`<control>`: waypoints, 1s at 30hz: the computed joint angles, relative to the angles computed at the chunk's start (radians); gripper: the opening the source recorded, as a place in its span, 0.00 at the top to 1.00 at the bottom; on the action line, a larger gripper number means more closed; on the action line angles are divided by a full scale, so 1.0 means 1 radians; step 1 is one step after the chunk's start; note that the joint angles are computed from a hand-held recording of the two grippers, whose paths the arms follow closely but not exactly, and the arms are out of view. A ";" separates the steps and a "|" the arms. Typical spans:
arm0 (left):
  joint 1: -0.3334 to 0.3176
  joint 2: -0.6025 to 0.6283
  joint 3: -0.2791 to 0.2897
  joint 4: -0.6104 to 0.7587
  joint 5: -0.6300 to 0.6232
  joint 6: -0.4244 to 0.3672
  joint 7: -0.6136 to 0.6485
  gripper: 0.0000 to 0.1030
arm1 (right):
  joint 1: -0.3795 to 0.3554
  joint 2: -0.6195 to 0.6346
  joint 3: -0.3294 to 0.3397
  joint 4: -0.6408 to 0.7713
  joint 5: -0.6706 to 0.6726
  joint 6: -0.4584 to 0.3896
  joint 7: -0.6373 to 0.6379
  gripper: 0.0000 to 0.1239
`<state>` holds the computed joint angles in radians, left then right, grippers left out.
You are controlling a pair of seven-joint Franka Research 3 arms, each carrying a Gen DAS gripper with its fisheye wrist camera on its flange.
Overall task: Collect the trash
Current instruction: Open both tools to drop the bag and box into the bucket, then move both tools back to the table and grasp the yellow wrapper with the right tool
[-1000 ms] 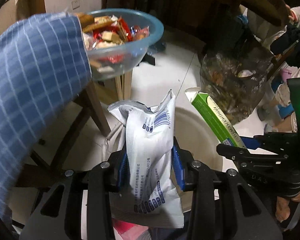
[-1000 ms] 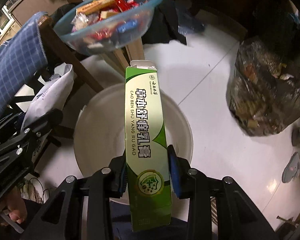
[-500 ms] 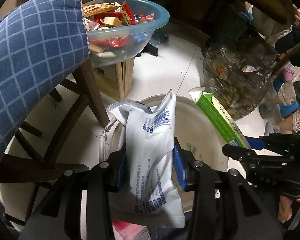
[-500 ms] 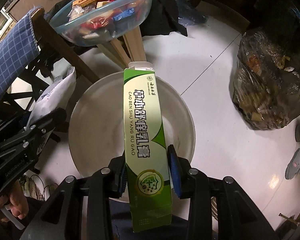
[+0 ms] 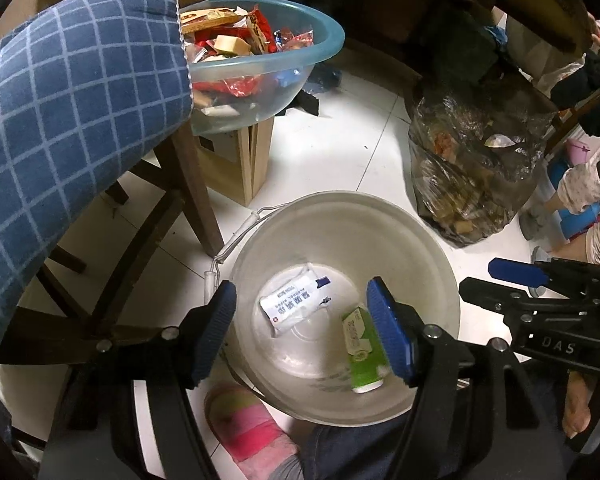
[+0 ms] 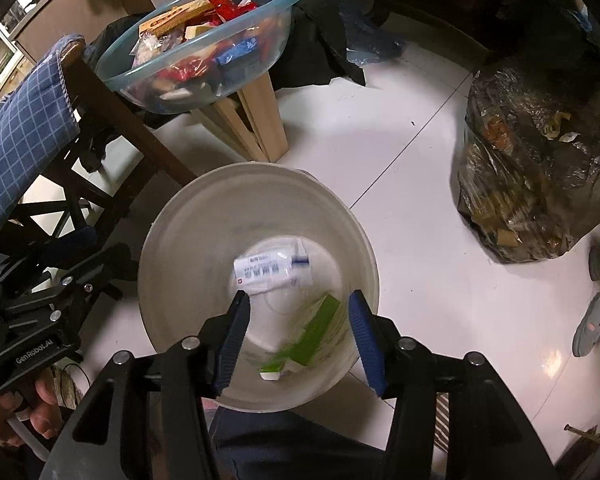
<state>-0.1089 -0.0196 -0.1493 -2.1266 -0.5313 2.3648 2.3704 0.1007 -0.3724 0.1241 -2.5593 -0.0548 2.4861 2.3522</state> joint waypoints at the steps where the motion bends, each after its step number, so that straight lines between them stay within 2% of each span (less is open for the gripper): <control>1: 0.000 -0.001 0.000 0.000 -0.001 0.000 0.002 0.37 | 0.000 0.000 0.000 0.001 0.000 0.000 0.000 0.58; 10: 0.002 -0.026 0.009 0.003 -0.027 -0.009 0.023 0.37 | -0.005 -0.018 0.013 0.002 -0.028 0.010 0.017 0.58; 15: 0.007 -0.079 0.037 0.011 -0.074 -0.008 0.075 0.37 | -0.037 -0.078 0.062 0.019 -0.123 0.023 0.064 0.58; 20: 0.030 -0.164 0.111 0.055 -0.177 -0.015 0.164 0.37 | -0.069 -0.122 0.109 0.083 -0.224 0.059 0.105 0.54; 23: 0.061 -0.197 0.176 0.107 -0.233 -0.033 0.202 0.37 | -0.076 -0.118 0.135 0.149 -0.269 0.108 0.102 0.47; 27: 0.134 -0.205 0.259 0.186 -0.282 -0.018 0.236 0.26 | -0.025 -0.022 0.144 0.303 -0.270 0.176 0.015 0.38; 28: 0.162 -0.191 0.283 0.220 -0.279 -0.020 0.239 0.22 | 0.005 0.027 0.140 0.364 -0.252 0.189 -0.024 0.36; 30: 0.227 -0.156 0.310 0.277 -0.241 0.018 0.233 0.21 | 0.070 0.118 0.124 0.471 -0.200 0.202 -0.102 0.35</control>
<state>0.1179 -0.1756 0.1605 -1.8493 -0.7724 2.3830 2.6033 0.1703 -0.2547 0.2479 -2.0880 -0.2551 2.6876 2.2498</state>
